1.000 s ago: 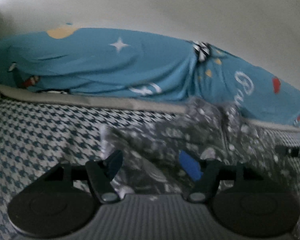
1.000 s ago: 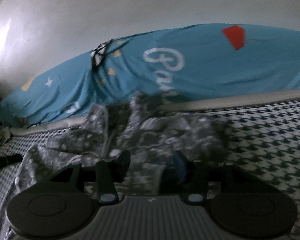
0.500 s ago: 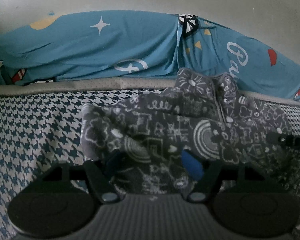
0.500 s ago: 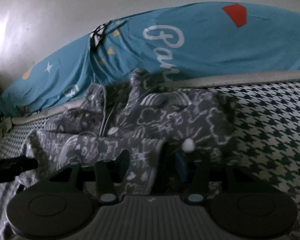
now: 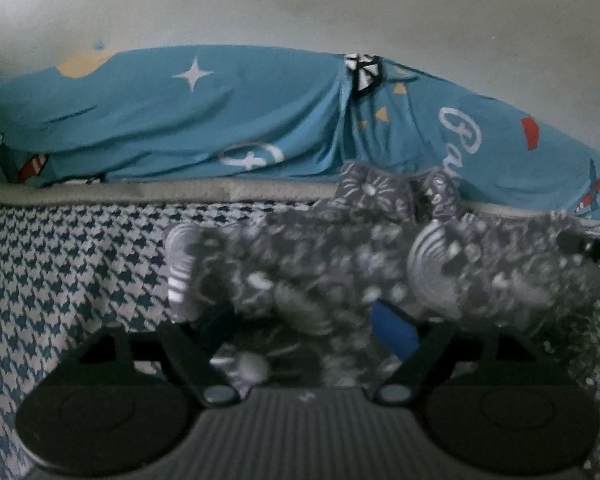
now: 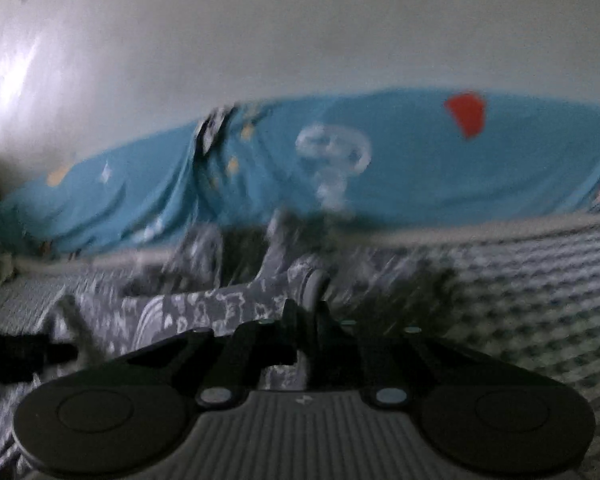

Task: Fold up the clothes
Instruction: 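Press the folded jacket bundle flat with the right gripper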

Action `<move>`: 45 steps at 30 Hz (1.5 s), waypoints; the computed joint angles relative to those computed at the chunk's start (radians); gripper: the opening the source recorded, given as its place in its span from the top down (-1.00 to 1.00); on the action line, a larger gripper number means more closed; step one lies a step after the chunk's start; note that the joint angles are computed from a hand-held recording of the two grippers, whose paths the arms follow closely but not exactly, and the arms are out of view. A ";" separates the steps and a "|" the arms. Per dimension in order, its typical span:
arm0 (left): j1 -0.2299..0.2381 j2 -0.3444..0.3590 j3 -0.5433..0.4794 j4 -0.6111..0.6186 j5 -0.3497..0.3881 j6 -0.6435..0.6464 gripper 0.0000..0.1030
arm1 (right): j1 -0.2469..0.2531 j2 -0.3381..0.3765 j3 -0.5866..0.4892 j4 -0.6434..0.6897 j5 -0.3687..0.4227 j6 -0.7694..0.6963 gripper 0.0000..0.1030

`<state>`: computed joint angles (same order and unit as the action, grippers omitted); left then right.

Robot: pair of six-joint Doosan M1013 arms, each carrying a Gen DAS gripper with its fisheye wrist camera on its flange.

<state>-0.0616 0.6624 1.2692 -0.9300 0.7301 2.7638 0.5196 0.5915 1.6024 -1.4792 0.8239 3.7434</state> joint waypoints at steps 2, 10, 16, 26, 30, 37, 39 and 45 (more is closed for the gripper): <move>-0.002 -0.003 0.009 -0.010 0.001 0.033 -0.59 | -0.005 -0.001 -0.004 0.076 0.013 -0.026 0.80; 0.002 -0.015 0.042 -0.086 0.046 0.151 -0.76 | -0.031 0.032 -0.042 0.328 0.018 -0.248 0.77; -0.001 -0.015 0.050 -0.090 -0.002 0.142 -0.76 | -0.035 0.015 -0.024 0.308 0.001 -0.169 0.75; -0.002 -0.032 0.084 -0.178 -0.085 0.249 -0.76 | -0.034 -0.028 0.036 0.232 -0.001 -0.049 0.25; -0.005 -0.032 0.085 -0.172 -0.097 0.249 -0.76 | -0.037 -0.043 0.065 0.202 -0.046 -0.008 0.00; -0.013 -0.022 0.072 -0.060 -0.093 0.161 -0.76 | -0.043 -0.046 0.080 0.205 -0.102 -0.023 -0.38; -0.015 -0.020 0.071 -0.050 -0.098 0.164 -0.77 | -0.045 -0.042 0.078 0.230 -0.097 -0.039 -0.38; -0.027 -0.015 0.071 0.019 -0.126 0.135 -0.84 | -0.056 -0.035 0.087 0.259 -0.126 -0.001 -0.43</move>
<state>-0.0888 0.6476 1.3399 -0.9113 0.6044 2.8987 0.4634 0.5562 1.6890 -1.2199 0.6976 3.7429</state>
